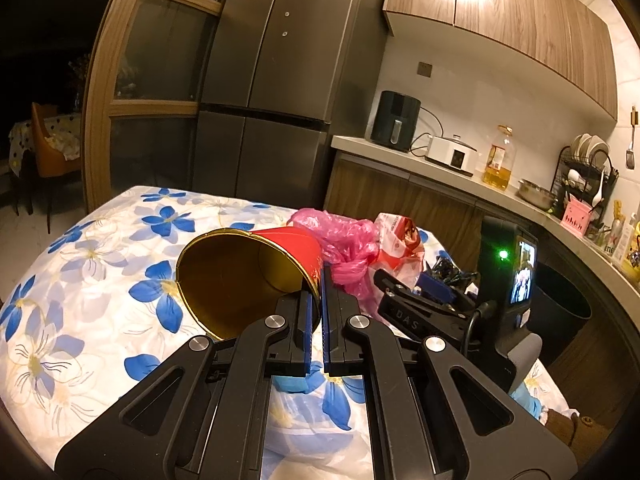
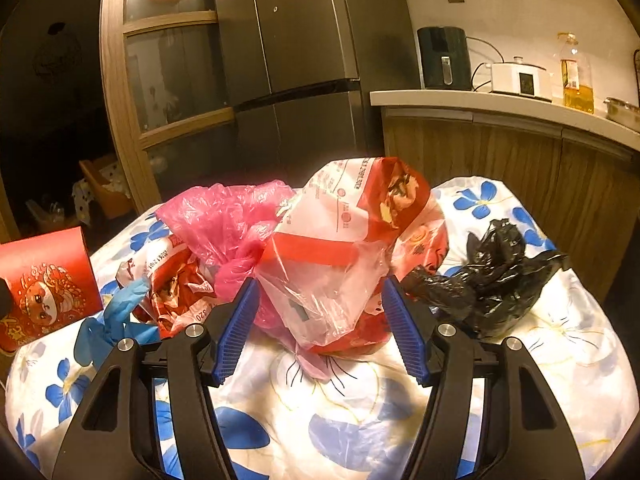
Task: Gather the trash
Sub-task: 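Carry the red cup and printed bag in both tools over the black bin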
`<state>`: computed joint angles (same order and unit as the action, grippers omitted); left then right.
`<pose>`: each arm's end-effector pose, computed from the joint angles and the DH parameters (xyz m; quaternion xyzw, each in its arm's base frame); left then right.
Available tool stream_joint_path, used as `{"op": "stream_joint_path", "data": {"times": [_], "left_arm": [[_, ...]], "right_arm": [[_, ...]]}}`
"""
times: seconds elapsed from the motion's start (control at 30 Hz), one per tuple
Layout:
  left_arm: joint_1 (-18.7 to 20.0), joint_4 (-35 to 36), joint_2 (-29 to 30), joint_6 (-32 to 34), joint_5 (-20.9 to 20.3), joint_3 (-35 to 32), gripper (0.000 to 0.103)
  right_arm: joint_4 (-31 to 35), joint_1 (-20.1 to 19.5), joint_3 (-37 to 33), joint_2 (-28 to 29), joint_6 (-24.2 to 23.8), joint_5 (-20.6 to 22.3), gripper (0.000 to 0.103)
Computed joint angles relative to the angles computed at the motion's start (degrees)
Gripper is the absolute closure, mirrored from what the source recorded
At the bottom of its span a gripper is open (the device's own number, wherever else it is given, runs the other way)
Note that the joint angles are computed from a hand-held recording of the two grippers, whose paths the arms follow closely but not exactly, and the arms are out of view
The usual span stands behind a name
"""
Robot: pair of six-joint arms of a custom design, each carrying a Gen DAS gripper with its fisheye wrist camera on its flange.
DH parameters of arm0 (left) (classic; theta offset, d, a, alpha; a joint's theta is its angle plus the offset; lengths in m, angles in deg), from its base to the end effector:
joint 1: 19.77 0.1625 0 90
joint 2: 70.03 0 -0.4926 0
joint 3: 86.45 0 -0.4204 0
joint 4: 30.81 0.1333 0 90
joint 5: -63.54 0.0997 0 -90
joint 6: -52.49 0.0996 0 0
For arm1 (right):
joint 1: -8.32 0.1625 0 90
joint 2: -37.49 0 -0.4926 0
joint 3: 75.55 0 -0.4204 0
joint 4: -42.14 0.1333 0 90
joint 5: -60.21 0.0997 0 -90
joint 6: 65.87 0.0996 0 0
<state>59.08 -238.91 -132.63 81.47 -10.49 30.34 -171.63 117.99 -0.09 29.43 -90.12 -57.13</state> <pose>0.0412 -0.6222 0.3063 0.2192 0.8145 -0.4995 0.1977 0.3444 -0.7033 -0.1225 0.2168 -0.8361 0.4503 0.2265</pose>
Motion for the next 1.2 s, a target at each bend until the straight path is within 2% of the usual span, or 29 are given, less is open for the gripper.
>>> {"op": "stream_joint_path", "data": {"times": [0.03, 0.17, 0.27, 0.47, 0.83, 1.2], "left_arm": [[0.1, 0.2, 0.0, 0.0, 0.0, -0.1, 0.1], [0.0, 0.3, 0.1, 0.0, 0.2, -0.2, 0.1], [0.0, 0.3, 0.0, 0.0, 0.3, -0.2, 0.1], [-0.1, -0.3, -0.2, 0.2, 0.7, 0.1, 0.1], [-1.8, -1.9, -0.7, 0.8, 0.7, 1.5, 0.1], [-5.6, -2.1, 0.8, 2.2, 0.1, 2.8, 0.1]], "right_arm": [[0.4, 0.0, -0.2, 0.1, 0.1, 0.0, 0.058], [1.7, 0.0, -0.2, 0.2, -0.5, 0.5, 0.085], [1.6, 0.1, 0.2, 0.0, -1.3, 1.2, 0.093], [-1.4, 0.7, 2.5, -1.0, -2.8, 2.8, 0.096], [-9.8, 2.2, 11.6, -6.1, -3.9, 8.3, 0.096], [-17.4, 2.2, 19.7, -10.9, -4.4, 7.5, 0.096]]}}
